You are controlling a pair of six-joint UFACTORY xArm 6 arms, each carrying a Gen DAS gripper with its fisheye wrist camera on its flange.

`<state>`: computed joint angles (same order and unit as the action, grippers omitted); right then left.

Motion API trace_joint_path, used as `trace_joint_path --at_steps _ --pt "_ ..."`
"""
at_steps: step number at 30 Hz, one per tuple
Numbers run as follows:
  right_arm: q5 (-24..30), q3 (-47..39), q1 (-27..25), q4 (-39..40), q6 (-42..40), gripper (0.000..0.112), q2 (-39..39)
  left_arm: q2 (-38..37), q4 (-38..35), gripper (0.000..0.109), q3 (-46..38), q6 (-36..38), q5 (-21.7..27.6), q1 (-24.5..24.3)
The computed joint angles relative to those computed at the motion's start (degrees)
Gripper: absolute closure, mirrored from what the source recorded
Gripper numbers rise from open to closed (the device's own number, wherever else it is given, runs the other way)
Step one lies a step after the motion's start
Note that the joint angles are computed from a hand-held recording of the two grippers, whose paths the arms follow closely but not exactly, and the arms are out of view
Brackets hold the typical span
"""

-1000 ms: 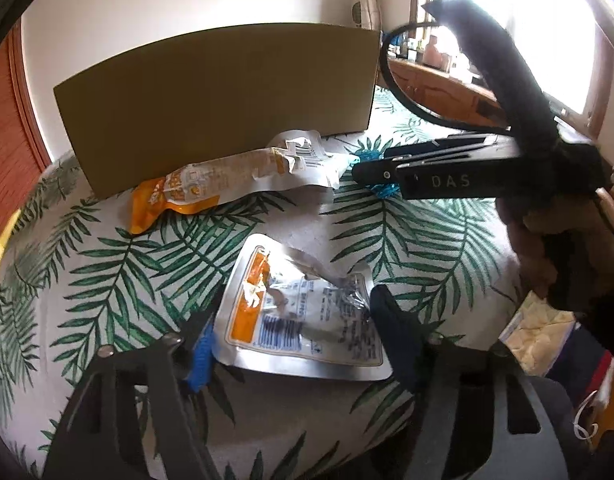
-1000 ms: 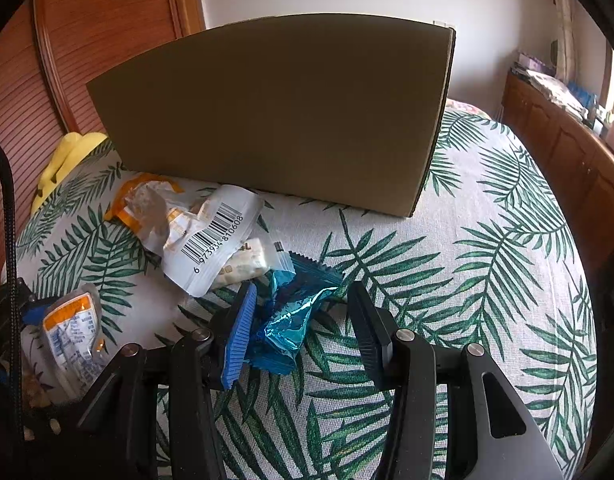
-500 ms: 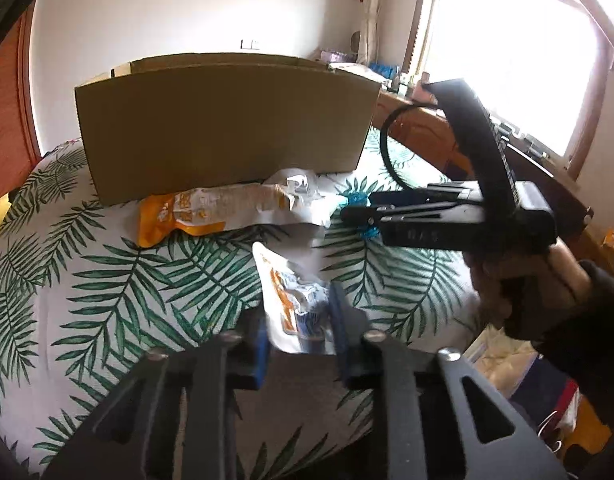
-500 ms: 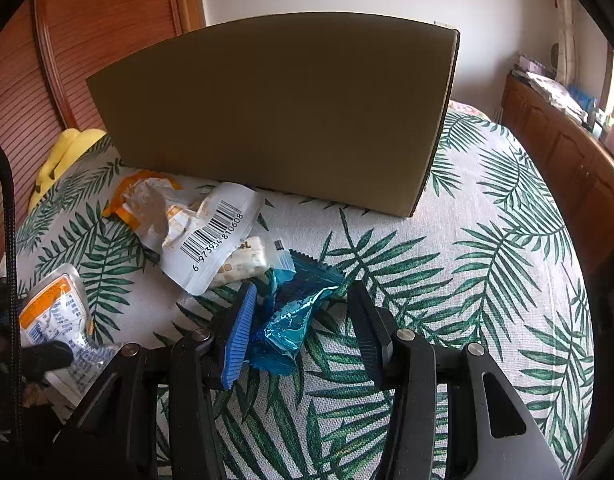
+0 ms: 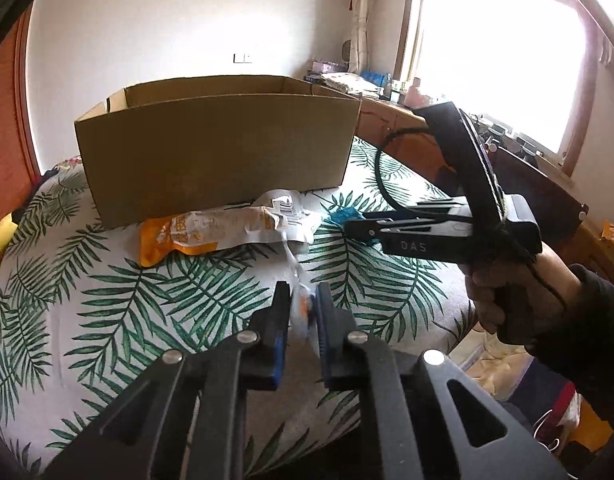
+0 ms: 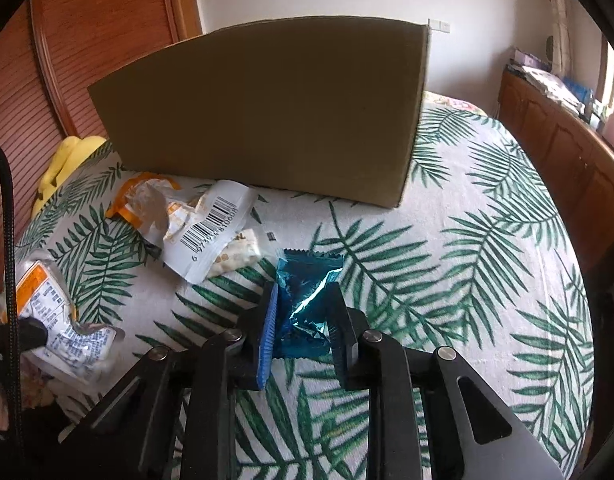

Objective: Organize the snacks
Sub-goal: 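Lift both items and carry them over the box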

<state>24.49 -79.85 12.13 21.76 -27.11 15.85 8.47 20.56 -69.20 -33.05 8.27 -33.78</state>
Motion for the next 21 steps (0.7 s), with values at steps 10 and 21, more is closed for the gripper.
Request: trace_joint_path --at_steps 10,21 --pt "-2.2 5.2 -0.2 4.3 -3.8 0.091 -4.0 0.1 8.3 0.1 -0.8 -7.0 -0.6 0.9" --pt "-2.3 7.0 0.7 9.5 -9.1 0.091 -7.9 -0.8 11.2 0.1 -2.8 -9.1 0.5 1.6"
